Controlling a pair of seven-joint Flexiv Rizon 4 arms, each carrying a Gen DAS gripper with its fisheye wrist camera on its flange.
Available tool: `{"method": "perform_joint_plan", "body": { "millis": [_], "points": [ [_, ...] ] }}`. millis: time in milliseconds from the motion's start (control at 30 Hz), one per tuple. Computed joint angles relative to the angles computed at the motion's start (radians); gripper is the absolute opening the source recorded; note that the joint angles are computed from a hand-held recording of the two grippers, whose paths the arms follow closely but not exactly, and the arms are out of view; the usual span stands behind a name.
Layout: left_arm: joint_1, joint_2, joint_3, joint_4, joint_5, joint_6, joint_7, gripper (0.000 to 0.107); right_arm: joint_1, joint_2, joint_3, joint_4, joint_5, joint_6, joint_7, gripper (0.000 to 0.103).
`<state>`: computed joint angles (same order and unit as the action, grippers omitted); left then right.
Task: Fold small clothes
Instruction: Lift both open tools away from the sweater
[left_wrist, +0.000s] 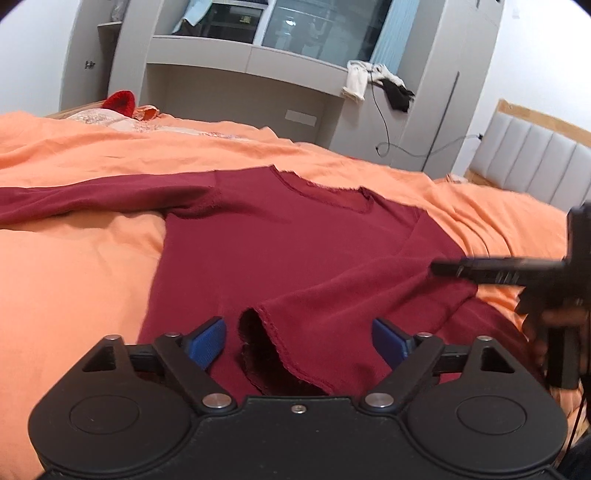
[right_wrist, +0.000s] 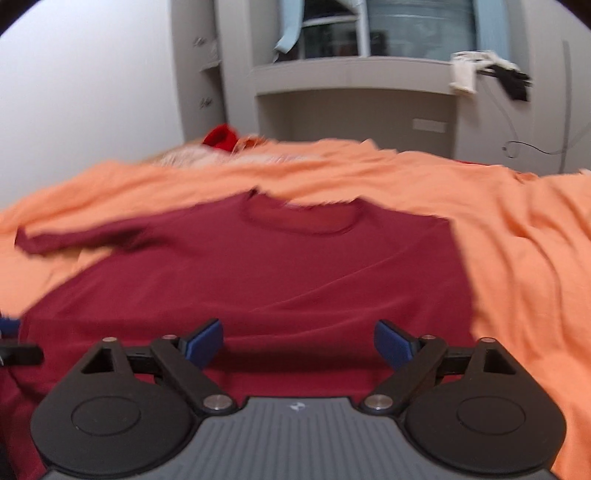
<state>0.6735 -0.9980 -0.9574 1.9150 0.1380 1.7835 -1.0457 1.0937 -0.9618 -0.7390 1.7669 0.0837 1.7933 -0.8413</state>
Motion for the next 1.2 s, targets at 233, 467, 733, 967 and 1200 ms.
{"method": "perform_joint_plan", "body": {
  "millis": [233,467,733,967,1200],
  "points": [
    [0.022,0.001,-0.002,0.000,0.009,0.042,-0.068,0.099,0.066,0.042,-0.025,0.077,-0.138,-0.131,-0.001,0.098],
    [0.021,0.006,0.005,-0.007,0.027,0.057,-0.121,0.100,0.066,0.084,0.002,0.166,-0.119,-0.028,-0.029,0.100],
    [-0.032,0.040,0.080,-0.030,0.039,0.091,-0.190,0.101,0.045,0.014,0.004,0.031,0.086,0.067,-0.004,0.102],
    [-0.036,0.047,0.098,-0.040,0.054,0.089,-0.223,0.102,-0.028,0.020,0.081,-0.080,-0.135,-0.200,-0.007,0.102],
    [-0.004,0.035,0.069,-0.037,0.056,0.081,-0.247,0.102,0.008,0.060,0.062,0.039,-0.216,-0.146,0.032,0.102]
  ]
}}
